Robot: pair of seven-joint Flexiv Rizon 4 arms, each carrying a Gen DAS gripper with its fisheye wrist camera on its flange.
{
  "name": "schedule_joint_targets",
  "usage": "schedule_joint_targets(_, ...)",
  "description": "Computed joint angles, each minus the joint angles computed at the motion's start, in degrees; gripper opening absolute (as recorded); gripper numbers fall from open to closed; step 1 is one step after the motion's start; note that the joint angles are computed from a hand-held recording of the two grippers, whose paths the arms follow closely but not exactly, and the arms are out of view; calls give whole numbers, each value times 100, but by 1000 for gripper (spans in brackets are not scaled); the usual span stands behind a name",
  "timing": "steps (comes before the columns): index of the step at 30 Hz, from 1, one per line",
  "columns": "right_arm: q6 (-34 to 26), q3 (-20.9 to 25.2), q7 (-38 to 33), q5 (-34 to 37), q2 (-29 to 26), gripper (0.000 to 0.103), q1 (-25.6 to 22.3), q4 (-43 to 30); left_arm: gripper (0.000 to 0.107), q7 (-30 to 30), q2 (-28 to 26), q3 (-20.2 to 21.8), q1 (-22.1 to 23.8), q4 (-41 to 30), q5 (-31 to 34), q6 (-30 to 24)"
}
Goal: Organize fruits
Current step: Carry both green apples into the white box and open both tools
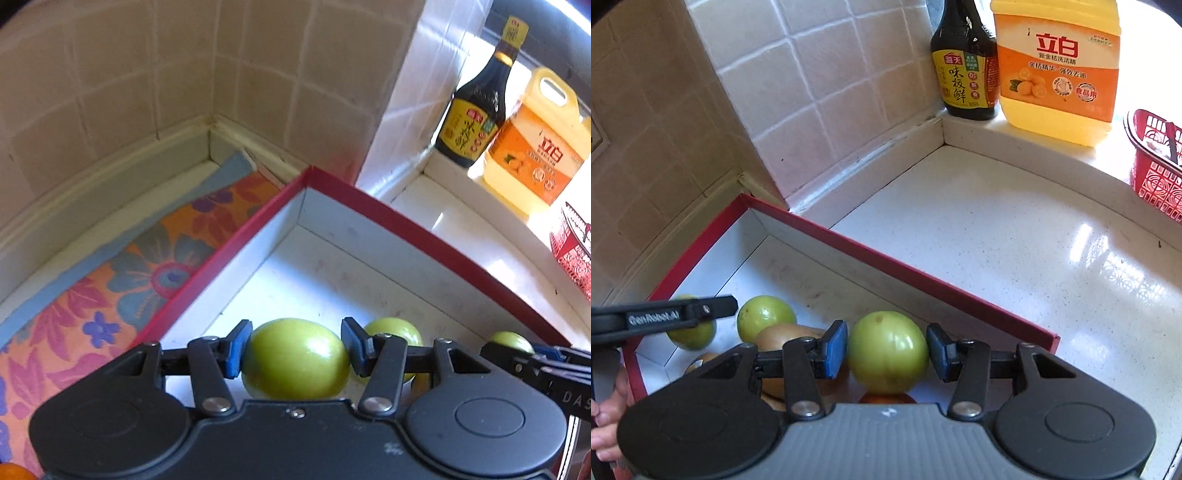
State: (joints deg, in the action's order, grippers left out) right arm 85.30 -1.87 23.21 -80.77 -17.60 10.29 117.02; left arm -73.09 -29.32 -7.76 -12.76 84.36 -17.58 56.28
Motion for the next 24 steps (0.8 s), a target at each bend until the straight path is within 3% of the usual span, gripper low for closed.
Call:
schedule_joint_targets(2,9,2,-47,29,-10,57,9,-20,66,-1,-41,-1,-3,-42,5,-55)
schedule_joint_targets(3,35,-12,-21,-19,-9,59,10,-31,74,-47,-35,30,-27,-32,40,-9)
schedule_joint_targets(6,-123,28,-58,15,60,70,39,-10,75,-89,-22,43,-35,-53,88,-32)
schedule_joint_targets(15,-93,154,332,-311,224,77,-167,78,75,-191,160,106,-61,13,217,61)
schedule_joint_targets(24,22,286,659,-723,344,77,-286,25,75,-442,523,259,-52,265,419,254)
